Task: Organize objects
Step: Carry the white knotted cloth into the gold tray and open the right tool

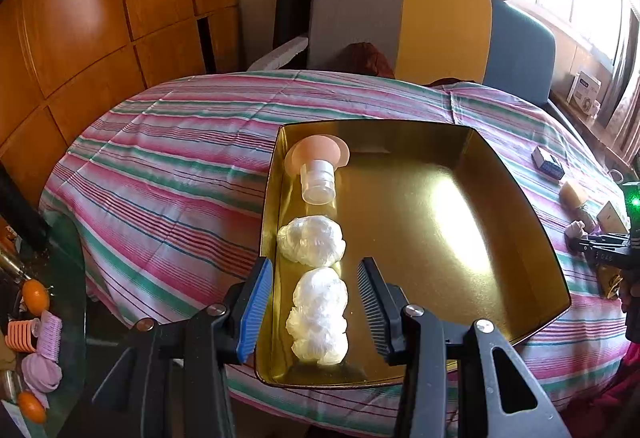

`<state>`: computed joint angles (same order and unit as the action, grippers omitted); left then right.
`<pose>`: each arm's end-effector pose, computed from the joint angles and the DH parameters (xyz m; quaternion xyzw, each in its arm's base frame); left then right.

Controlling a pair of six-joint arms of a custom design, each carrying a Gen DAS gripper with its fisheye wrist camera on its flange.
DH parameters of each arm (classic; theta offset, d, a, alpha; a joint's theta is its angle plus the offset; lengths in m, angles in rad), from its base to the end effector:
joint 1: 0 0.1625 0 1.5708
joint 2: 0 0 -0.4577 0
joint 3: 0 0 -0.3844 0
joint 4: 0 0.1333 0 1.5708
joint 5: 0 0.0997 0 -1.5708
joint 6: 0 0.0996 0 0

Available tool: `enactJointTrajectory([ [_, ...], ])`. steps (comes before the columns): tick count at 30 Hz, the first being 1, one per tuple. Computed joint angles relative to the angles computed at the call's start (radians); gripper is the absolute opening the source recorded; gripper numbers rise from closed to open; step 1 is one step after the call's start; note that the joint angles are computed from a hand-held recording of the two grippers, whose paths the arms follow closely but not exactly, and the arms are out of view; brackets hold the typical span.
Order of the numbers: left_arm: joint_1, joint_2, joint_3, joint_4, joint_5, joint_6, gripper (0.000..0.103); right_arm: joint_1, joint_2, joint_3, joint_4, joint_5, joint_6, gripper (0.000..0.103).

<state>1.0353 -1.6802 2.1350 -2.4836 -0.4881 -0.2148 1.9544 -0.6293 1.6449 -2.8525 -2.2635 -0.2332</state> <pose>-0.0166 -0.4616 0.4508 0.0178 0.8426 -0.3649 0.3957 0.3225 -0.6128 0.0575 0.2401 -0.9020 0.1497 0.3261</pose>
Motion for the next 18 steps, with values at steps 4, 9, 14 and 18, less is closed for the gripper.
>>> enactJointTrajectory([
  [4,0.009,-0.001,-0.003,-0.009,-0.012,0.005,0.045,0.008,0.001,-0.01,0.011,-0.015,0.019,0.027],
  [9,0.021,-0.007,-0.003,-0.017,-0.026,0.004,0.045,0.03,-0.01,-0.013,-0.02,0.011,0.039,0.027],
  [14,0.036,-0.018,0.001,-0.034,-0.029,-0.001,0.045,0.075,-0.007,-0.027,-0.047,0.033,0.038,0.027],
  [18,0.053,-0.033,-0.001,-0.054,-0.028,-0.01,0.045,0.129,0.0,-0.047,-0.054,0.112,0.024,0.027],
])
